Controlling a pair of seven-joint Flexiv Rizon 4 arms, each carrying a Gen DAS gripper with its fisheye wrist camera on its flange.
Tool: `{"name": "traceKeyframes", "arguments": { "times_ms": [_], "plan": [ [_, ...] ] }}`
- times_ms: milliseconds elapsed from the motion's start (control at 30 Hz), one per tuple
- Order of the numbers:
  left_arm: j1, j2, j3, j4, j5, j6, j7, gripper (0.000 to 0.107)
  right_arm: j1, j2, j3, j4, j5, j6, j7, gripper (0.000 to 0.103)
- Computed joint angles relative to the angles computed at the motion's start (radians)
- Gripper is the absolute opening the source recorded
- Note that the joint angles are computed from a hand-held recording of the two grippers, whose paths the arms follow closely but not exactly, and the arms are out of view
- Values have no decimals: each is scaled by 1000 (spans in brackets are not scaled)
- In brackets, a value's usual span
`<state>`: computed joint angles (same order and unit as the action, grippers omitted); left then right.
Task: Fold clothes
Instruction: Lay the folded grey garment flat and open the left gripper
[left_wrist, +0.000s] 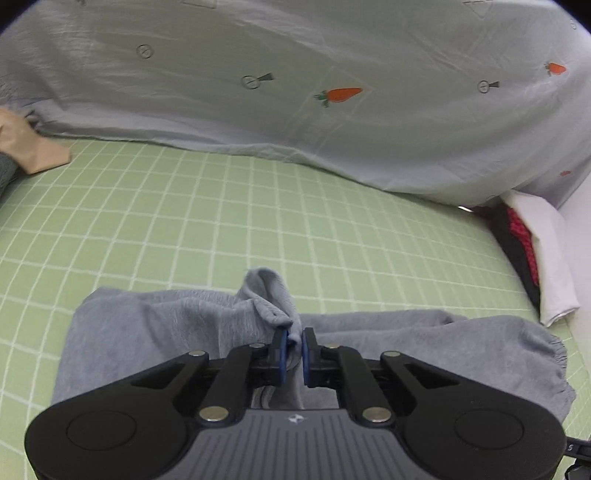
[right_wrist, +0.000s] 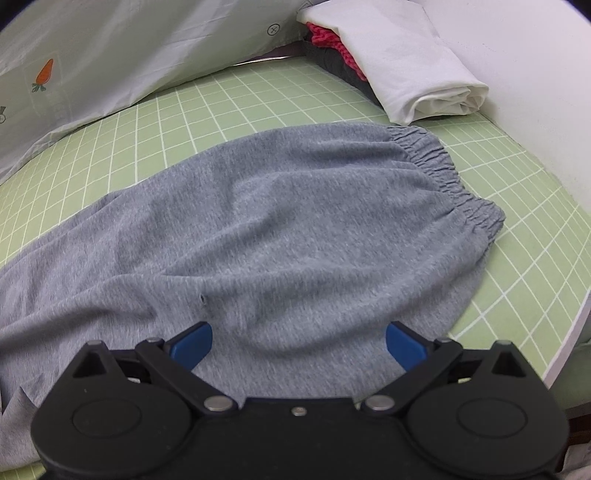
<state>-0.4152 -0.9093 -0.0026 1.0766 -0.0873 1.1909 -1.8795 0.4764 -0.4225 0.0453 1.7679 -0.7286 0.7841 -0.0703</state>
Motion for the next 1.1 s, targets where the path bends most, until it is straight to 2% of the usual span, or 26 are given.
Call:
{"name": "traceKeyframes", "arguments": {
  "times_ms": [67, 133, 167, 300, 400, 533, 633, 700, 867, 967, 1100],
  "plan": [
    [-3, -21, -9, -44, -8, -14, 8, 42, -1, 2, -2, 1, 0, -2, 6, 102],
    [-19, -12, 18, -40, 4, -15, -24, 57, -1, 4, -4, 4, -8, 1, 9, 102],
    [-31, 4, 45, -22, 20, -27, -46, 60, -2, 5, -4, 6, -12, 1, 10, 102],
    [-84, 75, 154, 41, 125, -145, -154, 61, -7, 7, 2, 15, -1, 5, 10, 102],
    [-109, 128, 181, 99, 202, -242, -211, 61, -11, 11, 2, 25, 5, 13, 20, 102],
    [-112, 175, 142, 162, 268, -316, -229, 61, -14, 12, 7, 33, 8, 27, 8, 102],
    [-106, 196, 98, 200, 294, -352, -214, 68, -18, 15, 10, 45, 4, 48, -21, 102],
    [-120, 198, 90, 201, 316, -377, -226, 68, -23, 24, 5, 60, -8, 69, -30, 102],
    [-161, 187, 112, 147, 382, -474, -341, 77, -53, 70, -30, 123, -84, 146, 33, 102],
    [-170, 179, 118, 121, 400, -525, -429, 88, -89, 93, -38, 151, -100, 154, 63, 102],
    [-182, 169, 118, 85, 425, -595, -530, 91, -142, 107, -45, 179, -98, 153, 81, 102]
  ]
}}
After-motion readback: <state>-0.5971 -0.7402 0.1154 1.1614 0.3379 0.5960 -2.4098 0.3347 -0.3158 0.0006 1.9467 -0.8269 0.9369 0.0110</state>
